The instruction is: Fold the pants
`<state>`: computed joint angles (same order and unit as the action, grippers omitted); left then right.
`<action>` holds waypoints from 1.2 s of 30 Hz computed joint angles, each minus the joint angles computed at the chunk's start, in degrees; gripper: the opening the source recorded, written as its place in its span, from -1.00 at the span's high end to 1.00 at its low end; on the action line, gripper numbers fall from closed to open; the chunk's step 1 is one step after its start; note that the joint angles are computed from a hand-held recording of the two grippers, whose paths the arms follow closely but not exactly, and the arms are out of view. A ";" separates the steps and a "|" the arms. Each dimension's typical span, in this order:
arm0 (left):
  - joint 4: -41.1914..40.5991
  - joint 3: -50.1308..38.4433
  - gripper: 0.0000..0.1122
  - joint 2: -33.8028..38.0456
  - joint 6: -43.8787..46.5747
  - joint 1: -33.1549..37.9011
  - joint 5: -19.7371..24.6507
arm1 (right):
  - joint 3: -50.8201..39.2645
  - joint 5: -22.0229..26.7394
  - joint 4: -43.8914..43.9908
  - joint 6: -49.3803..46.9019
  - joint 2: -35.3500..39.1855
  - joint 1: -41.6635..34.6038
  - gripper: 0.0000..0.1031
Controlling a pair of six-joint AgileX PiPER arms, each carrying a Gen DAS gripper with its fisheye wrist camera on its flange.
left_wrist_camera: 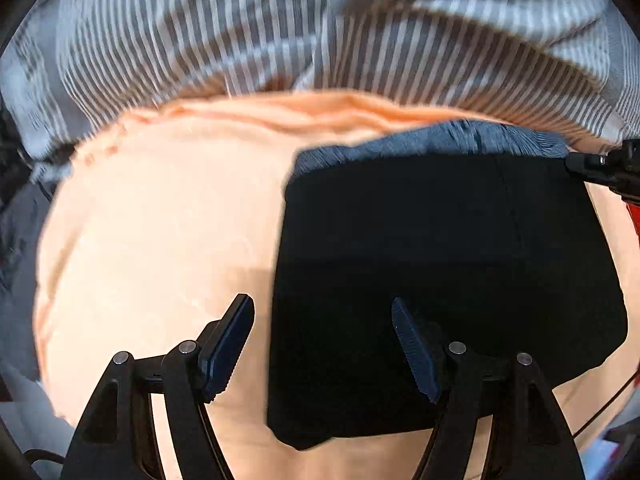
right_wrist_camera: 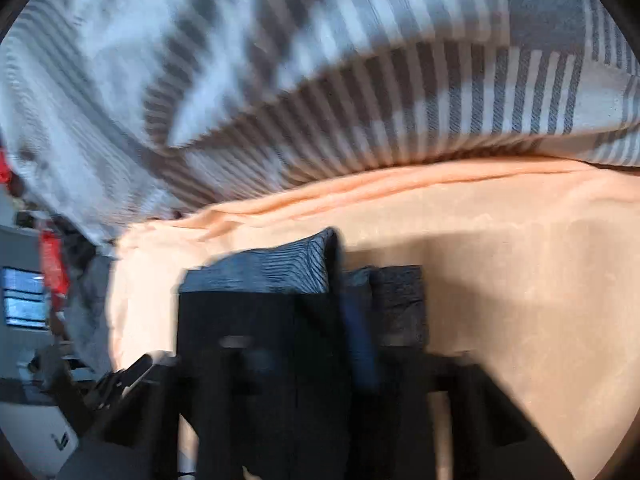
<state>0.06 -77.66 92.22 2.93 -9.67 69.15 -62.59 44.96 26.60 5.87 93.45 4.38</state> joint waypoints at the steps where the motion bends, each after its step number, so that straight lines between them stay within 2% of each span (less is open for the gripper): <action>1: -1.34 0.77 -0.29 -0.03 0.40 0.32 0.13 | 0.92 0.08 -1.08 0.89 -0.60 0.35 0.90; 3: -3.90 3.10 -0.30 -1.16 1.46 0.21 -0.80 | 2.65 1.81 -6.55 3.94 -1.65 1.68 0.98; 6: -3.89 6.21 -0.29 -3.25 0.19 -2.84 -2.22 | 6.14 4.41 -15.73 10.70 -3.44 3.66 0.99; 9: -3.85 6.84 -0.29 -3.55 -0.32 -3.72 -2.99 | 12.29 2.96 -11.64 10.78 -11.30 1.40 0.96; 13: -4.32 6.99 -0.30 -3.52 0.10 -3.74 -3.10 | 12.87 1.26 -12.59 16.86 -19.03 6.79 0.95; 15: -3.63 6.82 -0.30 -3.05 -0.47 -4.40 -3.27 | 10.54 0.37 -13.43 18.15 -18.68 11.07 0.85; 17: -3.33 6.49 -0.30 -2.97 -0.66 -4.29 -2.93 | 8.68 0.54 -16.62 20.82 -16.25 15.86 0.59; 18: -3.34 6.46 -0.30 -3.02 -0.86 -4.27 -2.76 | 8.60 0.64 -18.70 22.72 -15.05 18.00 0.36; 19: -3.42 6.35 -0.30 -2.97 -1.04 -4.25 -2.61 | 9.20 0.90 -21.31 25.41 -13.15 20.36 0.25; 20: -3.54 6.26 -0.30 -2.85 -1.27 -4.24 -2.50 | 10.10 1.33 -22.53 27.15 -11.52 21.64 0.25; 21: -3.61 6.19 -0.30 -2.78 -1.00 -4.00 -2.19 | 12.38 -0.40 -22.62 28.51 -11.03 22.29 0.22; 23: -3.06 6.83 -0.30 -3.17 -0.95 -4.48 -2.77 | 18.35 -6.74 -22.99 32.56 -14.24 22.86 0.20; 30: -3.33 6.15 -0.30 -2.68 -0.88 -4.05 -2.21 | 16.19 -5.03 -25.88 33.88 -12.45 24.38 0.17; 32: -3.11 6.05 -0.31 -2.51 -0.82 -4.25 -2.30 | 17.18 -4.81 -26.65 35.17 -14.10 24.84 0.17; 34: -2.13 6.20 -0.43 -2.37 -1.60 -4.43 -2.68 | 17.68 -5.64 -27.88 36.53 -13.84 25.42 0.17; 36: -2.79 6.09 -0.45 -2.48 -1.58 -3.56 -1.95 | 17.87 -5.94 -29.78 38.65 -13.79 26.35 0.17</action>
